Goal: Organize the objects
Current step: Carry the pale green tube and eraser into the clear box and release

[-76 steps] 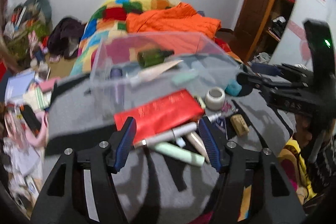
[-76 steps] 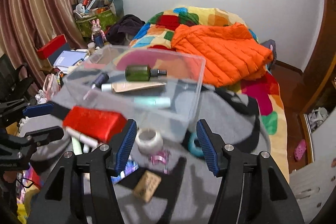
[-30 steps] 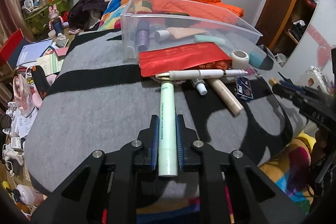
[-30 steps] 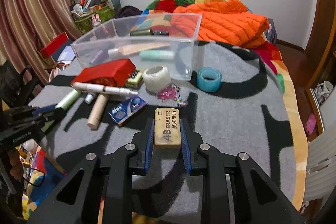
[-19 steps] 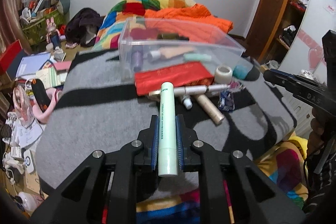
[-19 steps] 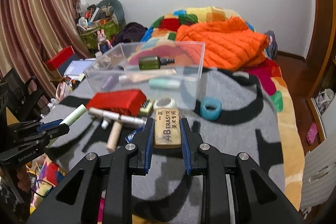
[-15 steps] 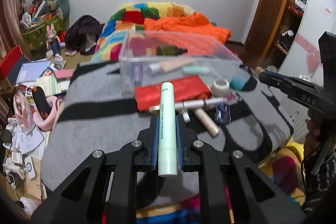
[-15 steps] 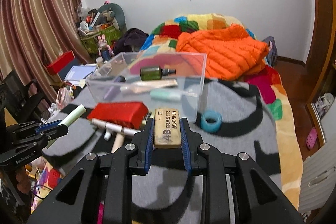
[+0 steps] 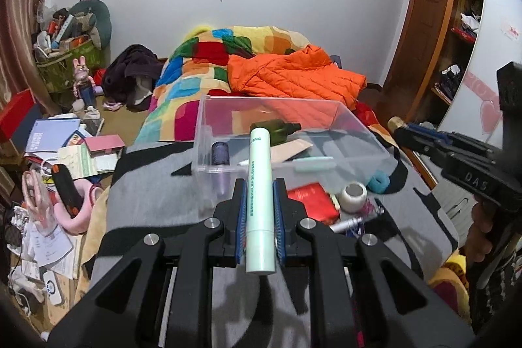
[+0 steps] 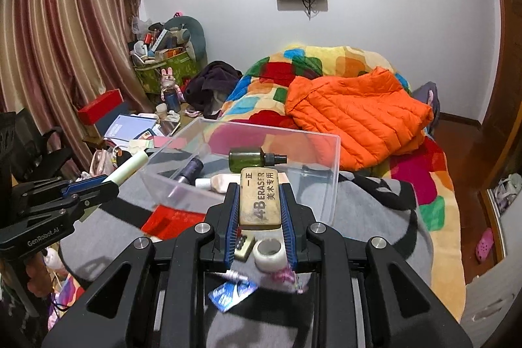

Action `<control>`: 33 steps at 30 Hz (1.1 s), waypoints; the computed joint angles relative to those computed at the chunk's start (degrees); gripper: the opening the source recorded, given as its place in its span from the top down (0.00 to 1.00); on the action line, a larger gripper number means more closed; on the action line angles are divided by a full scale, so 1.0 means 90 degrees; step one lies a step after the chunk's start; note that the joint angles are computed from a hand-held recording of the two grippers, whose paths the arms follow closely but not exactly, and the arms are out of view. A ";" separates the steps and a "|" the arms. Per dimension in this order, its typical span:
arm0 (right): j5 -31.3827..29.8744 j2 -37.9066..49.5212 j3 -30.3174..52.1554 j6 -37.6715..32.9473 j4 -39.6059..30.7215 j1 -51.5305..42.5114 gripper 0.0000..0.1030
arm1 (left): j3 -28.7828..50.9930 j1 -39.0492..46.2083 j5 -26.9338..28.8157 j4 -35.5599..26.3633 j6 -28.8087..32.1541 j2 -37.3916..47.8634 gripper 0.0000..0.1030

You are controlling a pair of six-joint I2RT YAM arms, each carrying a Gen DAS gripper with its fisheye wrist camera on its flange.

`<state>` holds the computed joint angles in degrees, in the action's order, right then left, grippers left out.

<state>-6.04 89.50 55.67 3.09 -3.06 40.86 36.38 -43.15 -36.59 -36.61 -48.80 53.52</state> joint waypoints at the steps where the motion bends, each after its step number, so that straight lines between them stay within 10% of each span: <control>1: -0.0052 0.0183 0.0162 0.0010 -0.0060 -0.0041 0.79 | -0.0022 0.0187 0.0179 0.0157 0.0179 0.0017 0.86; 5: -0.0333 0.1084 0.0929 0.0074 -0.0441 -0.0211 0.79 | -0.0184 0.1420 0.1704 0.1094 0.0991 0.0307 0.86; 10: -0.0360 0.1982 0.1705 0.0073 -0.0832 -0.0296 0.79 | -0.0004 0.2077 0.2208 0.1575 0.1410 0.1103 0.86; 33: -0.0298 0.3049 0.3144 -0.0299 -0.1857 -0.0152 0.75 | 0.0766 0.2005 0.2032 0.1468 0.2141 0.2096 0.85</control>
<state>-8.73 116.95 83.97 0.40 -19.77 39.49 43.27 -25.10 -18.30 -23.41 -29.54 72.38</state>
